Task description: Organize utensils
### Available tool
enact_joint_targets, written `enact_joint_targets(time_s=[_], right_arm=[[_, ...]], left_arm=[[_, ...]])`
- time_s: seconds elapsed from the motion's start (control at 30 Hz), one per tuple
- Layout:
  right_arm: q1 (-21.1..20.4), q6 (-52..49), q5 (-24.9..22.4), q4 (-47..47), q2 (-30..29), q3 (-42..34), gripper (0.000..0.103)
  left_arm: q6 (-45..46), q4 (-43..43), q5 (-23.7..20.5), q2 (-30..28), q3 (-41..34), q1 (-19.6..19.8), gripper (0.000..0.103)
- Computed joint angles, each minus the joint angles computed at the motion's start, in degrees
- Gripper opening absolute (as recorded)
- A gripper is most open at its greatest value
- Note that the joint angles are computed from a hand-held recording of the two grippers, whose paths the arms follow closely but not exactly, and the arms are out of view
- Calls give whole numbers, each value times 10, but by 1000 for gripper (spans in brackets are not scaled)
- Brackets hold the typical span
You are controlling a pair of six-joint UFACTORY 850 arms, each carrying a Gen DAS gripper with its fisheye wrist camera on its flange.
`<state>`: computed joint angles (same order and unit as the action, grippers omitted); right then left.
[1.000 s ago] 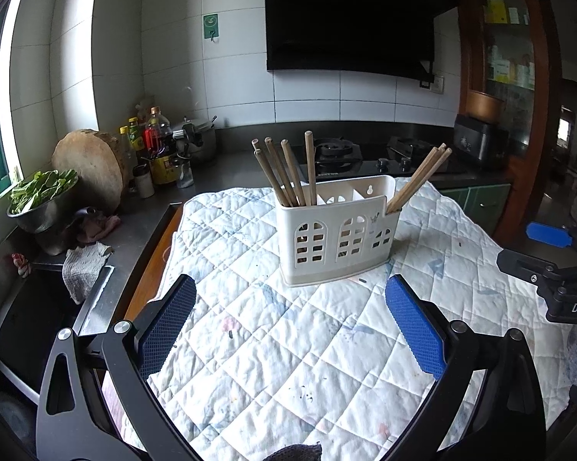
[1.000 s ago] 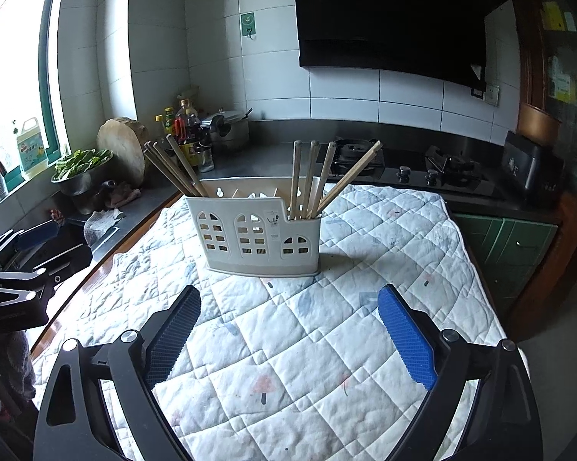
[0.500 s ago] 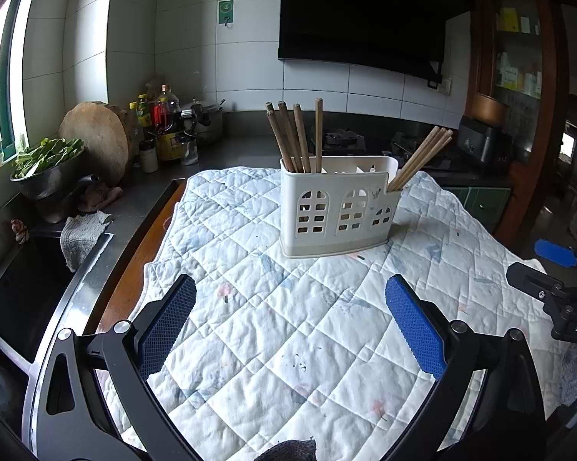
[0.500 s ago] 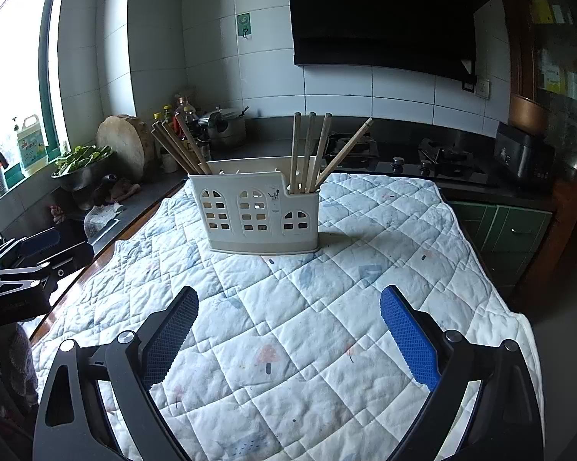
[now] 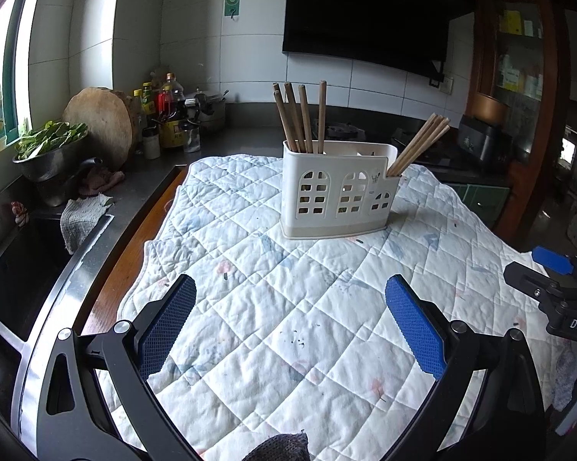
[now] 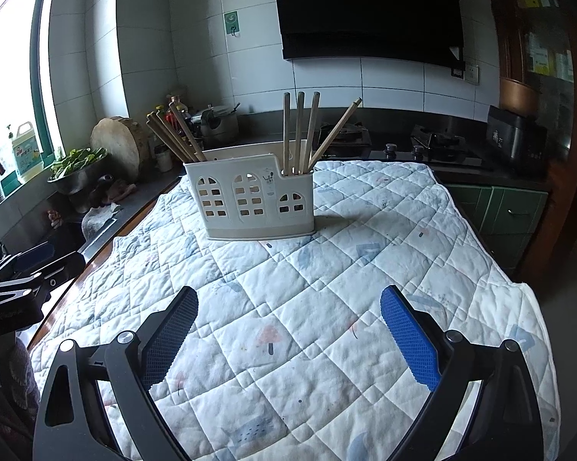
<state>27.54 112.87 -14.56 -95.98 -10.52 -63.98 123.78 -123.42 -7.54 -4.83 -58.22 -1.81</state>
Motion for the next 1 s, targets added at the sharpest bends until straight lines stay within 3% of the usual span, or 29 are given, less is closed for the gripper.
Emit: enact_joint_targets(time_s=[0.37, 1.0], right_arm=[[7, 3, -13, 6, 8, 12, 93], [23, -31, -31, 28, 13, 18, 93]], left_arm=[[8, -10, -4, 9, 20, 4, 98], [-152, 153, -30, 17, 36, 18, 98]])
